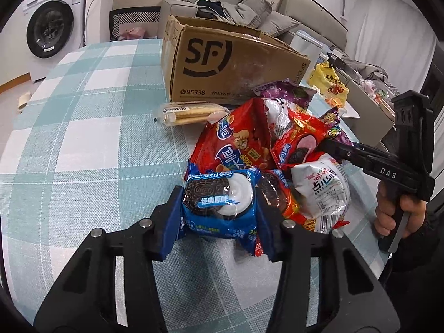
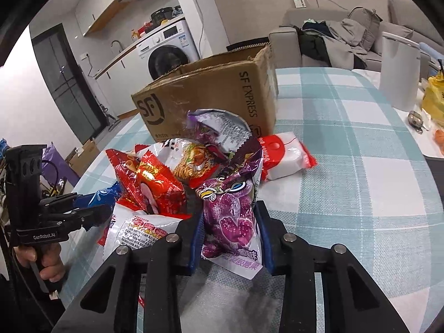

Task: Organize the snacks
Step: 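Lower the left gripper onto the blue Oreo pack while the right gripper closes on the purple candy bag, then lift the blue Oreo pack with the left gripper while the right carries the purple bag toward the box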

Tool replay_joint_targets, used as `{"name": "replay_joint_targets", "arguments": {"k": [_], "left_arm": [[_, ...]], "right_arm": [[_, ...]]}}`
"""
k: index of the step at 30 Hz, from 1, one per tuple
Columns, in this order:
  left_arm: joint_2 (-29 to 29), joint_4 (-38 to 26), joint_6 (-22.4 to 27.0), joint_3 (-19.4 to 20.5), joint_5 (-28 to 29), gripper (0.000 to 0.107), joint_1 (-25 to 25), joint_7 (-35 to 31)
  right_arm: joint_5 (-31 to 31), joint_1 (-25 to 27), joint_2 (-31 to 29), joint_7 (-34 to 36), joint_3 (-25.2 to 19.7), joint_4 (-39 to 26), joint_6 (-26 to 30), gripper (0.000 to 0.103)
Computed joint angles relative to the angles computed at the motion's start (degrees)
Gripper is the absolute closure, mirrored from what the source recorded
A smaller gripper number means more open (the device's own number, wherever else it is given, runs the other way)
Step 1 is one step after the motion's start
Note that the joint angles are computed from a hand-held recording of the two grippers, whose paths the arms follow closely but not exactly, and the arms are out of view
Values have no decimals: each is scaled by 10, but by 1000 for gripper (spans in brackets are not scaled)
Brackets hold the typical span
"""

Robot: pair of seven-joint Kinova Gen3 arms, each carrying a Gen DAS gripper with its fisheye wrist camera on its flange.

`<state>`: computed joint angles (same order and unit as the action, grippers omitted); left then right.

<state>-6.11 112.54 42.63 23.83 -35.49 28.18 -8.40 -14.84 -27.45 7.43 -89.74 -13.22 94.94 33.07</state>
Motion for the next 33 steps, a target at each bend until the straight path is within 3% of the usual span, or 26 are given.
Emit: {"name": "replay_joint_targets", "arguments": {"k": [10, 17, 33], "left_arm": [[-9, -18, 51, 27, -53, 62, 4, 60], [-19, -45, 95, 37, -80, 62, 9, 73], [-11, -129, 181, 48, -162, 62, 14, 73]], "right_arm": [[6, 8, -42, -23, 8, 28, -32, 68], [42, 2, -72, -58, 9, 28, -48, 68], [53, -10, -68, -69, 4, -49, -38, 68]]}}
